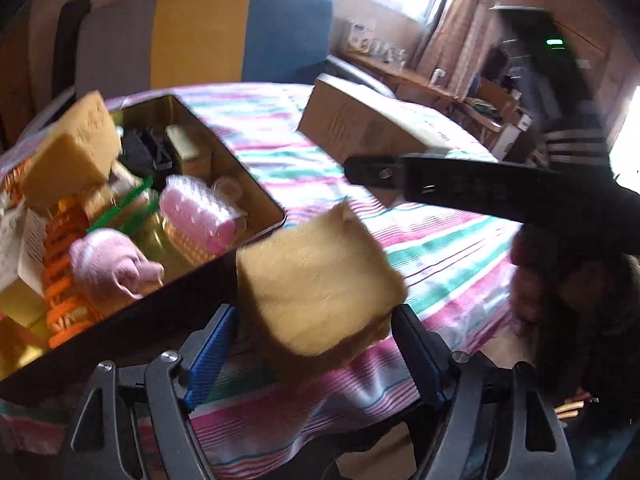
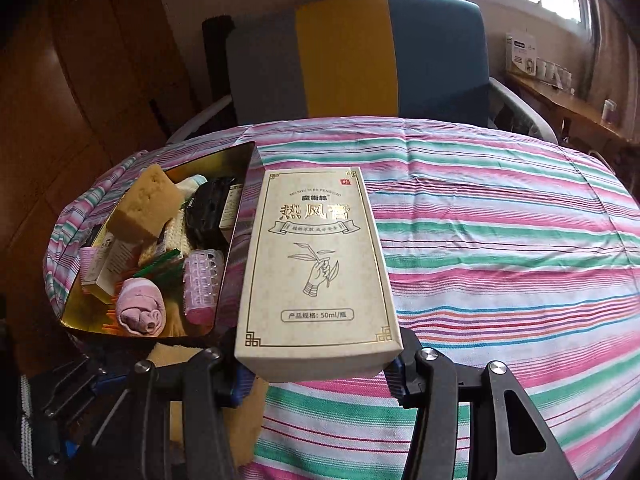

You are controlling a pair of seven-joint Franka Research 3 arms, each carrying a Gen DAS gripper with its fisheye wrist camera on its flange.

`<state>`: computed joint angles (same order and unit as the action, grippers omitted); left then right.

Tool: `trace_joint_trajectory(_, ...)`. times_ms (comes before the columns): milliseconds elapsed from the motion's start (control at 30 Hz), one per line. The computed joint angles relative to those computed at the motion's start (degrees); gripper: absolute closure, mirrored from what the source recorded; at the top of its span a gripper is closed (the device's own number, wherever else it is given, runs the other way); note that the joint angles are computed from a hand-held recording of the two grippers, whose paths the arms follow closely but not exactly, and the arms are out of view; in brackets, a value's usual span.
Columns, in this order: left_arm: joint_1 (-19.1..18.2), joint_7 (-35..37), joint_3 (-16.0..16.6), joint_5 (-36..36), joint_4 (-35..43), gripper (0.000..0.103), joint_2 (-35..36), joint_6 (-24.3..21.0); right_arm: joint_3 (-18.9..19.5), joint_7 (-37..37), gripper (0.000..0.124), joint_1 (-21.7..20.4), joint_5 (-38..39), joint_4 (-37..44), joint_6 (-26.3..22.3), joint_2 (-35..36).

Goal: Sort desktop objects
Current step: 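Carry the sponge and white box toward the gold tray with both tools, then lower the sponge and white box into the gold tray and open both tools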

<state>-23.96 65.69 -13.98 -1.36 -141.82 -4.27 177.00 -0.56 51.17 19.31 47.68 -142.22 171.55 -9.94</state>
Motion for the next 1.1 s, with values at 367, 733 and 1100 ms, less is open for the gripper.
trace_joint_trajectory(367,7.19,-8.88,-5.16,3.46,-5.76,0.04,-5.06,9.14,-1.24,-6.93,0.071,2.08,6.37,-2.93,-2.38,-2.16)
trace_joint_trajectory(733,30.78,-22.23,-18.59,9.17,-12.63,0.04,-24.15,4.83,0.72,-13.39,0.071,5.81,9.96,1.1,-4.15,-2.78)
trace_joint_trajectory(1100,50.73,-30.53,-29.98,25.08,-2.74,0.04,-13.74,-1.83,6.59,11.29,0.071,4.36,-19.31,13.15,0.09,12.86)
